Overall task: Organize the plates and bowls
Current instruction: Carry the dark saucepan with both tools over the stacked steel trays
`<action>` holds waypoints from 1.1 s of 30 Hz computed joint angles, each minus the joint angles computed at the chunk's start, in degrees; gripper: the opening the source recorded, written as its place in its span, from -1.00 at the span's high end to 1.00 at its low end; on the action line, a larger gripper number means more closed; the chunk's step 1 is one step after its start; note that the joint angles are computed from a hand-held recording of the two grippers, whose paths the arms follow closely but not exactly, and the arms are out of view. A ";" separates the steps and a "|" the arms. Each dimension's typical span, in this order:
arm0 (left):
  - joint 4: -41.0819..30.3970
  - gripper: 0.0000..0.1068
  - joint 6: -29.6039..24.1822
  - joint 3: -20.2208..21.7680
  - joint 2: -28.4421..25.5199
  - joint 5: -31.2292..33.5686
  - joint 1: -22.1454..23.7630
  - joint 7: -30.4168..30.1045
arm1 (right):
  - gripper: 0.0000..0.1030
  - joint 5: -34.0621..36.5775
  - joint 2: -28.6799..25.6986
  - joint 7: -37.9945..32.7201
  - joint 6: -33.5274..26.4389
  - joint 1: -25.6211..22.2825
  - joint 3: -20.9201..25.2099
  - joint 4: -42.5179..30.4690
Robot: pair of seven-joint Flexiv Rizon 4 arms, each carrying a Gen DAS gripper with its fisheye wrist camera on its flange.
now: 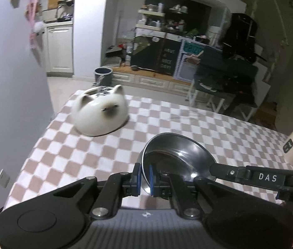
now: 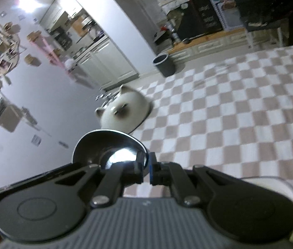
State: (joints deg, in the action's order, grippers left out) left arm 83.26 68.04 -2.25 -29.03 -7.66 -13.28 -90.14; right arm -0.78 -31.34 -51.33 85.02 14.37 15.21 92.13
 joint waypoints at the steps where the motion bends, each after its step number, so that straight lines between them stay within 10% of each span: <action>1: 0.93 0.85 0.38 0.11 0.60 -0.12 0.26 -0.10 | 0.89 0.04 -0.16 -0.74 -0.31 -0.51 0.79 -0.24; 33: 16.61 0.74 -0.71 -1.63 5.68 -9.00 6.37 2.40 | 0.87 0.75 -0.47 -9.75 -14.44 5.56 -0.58 -2.17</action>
State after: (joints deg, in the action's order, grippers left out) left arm 99.88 67.34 -3.88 -23.34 -16.67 -6.91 -87.74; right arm -0.03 -31.81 -61.08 70.58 19.93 14.63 89.96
